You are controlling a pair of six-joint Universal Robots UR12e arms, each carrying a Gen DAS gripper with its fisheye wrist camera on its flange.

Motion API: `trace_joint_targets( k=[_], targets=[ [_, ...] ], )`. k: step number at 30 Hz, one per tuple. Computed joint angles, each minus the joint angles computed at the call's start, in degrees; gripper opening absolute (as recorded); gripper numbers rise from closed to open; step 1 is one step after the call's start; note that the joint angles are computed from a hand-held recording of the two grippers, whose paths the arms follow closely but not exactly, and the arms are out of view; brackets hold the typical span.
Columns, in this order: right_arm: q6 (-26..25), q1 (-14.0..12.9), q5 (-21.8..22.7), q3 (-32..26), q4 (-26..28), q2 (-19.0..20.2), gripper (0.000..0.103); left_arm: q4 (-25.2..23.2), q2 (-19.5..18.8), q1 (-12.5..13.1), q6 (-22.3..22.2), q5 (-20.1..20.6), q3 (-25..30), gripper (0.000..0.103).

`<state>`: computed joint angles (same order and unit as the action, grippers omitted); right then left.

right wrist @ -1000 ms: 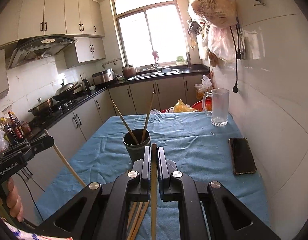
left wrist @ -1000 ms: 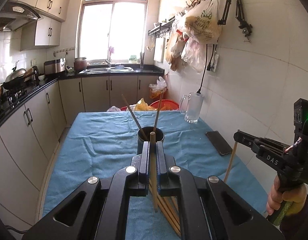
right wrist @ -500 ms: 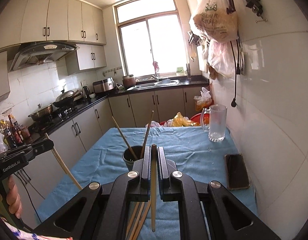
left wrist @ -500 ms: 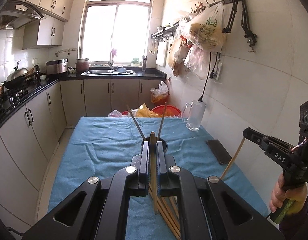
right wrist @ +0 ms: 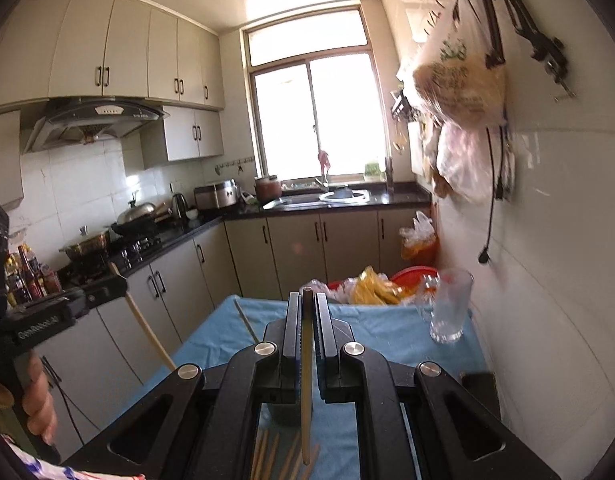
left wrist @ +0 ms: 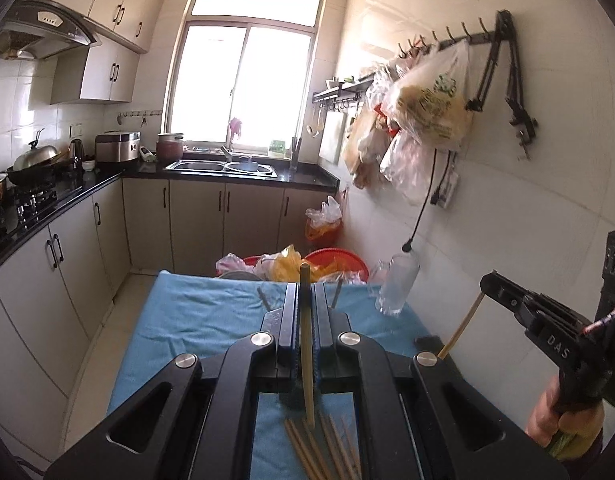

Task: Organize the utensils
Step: 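Carry the chopstick in the left gripper into the holder while the right gripper does the same, then open both grippers to release the chopsticks into the holder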

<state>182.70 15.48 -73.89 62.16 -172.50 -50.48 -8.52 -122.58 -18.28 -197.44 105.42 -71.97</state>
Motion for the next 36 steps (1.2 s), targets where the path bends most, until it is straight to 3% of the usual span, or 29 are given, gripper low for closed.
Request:
trace_joint_targets(
  k=[7, 13, 17, 24, 36],
  targets=[
    [1.74, 1.04, -0.35, -9.94, 1.59, 5.08, 0.006, -4.16, -4.13, 0.82, -0.39, 0.98, 7.42, 0.005],
    [3.11, 1.68, -2.16, -19.22, 6.53, 10.62, 0.006, -7.96, -7.96, 1.25, -0.34, 1.92, 13.06, 0.005],
    [5.34, 1.52, -1.4, -23.23, 9.93, 13.34, 0.006, -10.13, -9.35, 2.45, -2.9, -1.35, 15.04, 0.005],
    [5.14, 1.28, -0.62, -25.47, 12.94, 15.1, 0.006, -10.18, -10.08, 3.06, -3.75, -2.59, 15.97, 0.005],
    [4.81, 1.37, -0.43, -25.15, 12.13, 15.09, 0.006, -5.7, -9.96, 1.79, 1.09, -0.25, 17.11, 0.005]
  ],
)
